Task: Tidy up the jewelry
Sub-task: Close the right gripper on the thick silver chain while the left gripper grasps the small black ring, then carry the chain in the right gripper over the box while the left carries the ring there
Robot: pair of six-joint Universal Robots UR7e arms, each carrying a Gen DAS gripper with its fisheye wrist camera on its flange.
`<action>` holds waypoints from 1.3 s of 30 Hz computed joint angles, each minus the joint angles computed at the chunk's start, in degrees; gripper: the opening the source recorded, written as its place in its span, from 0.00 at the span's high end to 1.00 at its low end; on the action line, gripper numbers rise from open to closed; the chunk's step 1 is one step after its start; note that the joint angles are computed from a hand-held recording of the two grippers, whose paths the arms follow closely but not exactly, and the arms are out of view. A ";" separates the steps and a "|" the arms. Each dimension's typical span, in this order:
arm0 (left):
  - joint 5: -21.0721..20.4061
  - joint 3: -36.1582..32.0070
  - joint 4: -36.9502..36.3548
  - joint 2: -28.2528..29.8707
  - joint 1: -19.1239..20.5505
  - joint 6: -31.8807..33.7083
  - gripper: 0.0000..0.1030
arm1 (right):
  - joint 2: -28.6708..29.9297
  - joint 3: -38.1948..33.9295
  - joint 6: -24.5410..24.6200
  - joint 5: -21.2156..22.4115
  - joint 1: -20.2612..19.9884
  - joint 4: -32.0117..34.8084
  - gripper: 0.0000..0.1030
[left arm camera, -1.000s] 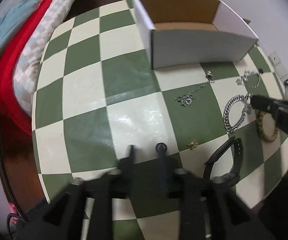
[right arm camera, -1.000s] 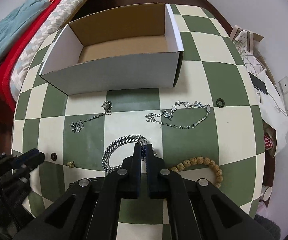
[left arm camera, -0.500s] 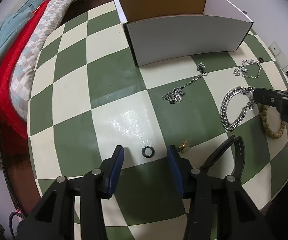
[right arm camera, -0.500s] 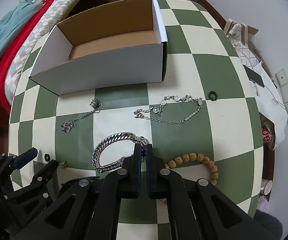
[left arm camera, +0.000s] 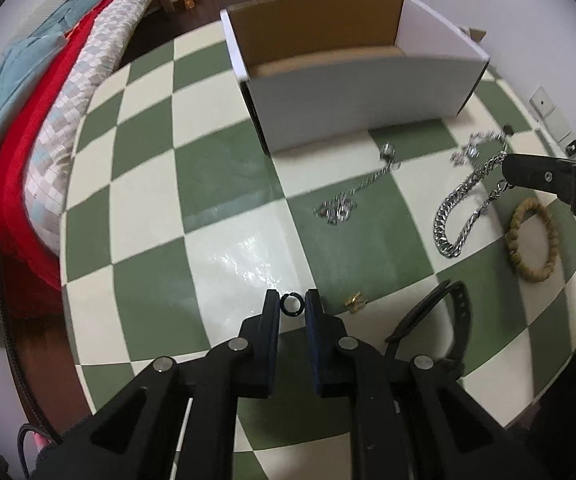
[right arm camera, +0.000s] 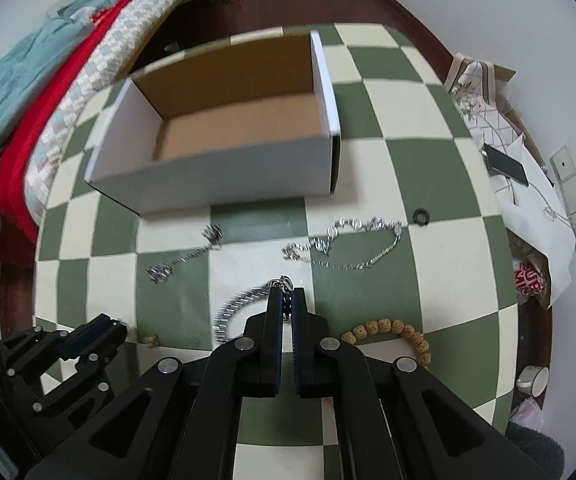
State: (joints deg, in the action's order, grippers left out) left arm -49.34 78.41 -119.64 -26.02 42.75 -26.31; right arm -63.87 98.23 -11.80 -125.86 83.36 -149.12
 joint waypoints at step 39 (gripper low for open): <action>5.53 -41.75 10.45 16.02 2.85 -3.53 0.90 | 12.85 -27.67 -7.83 -3.37 6.08 4.84 0.96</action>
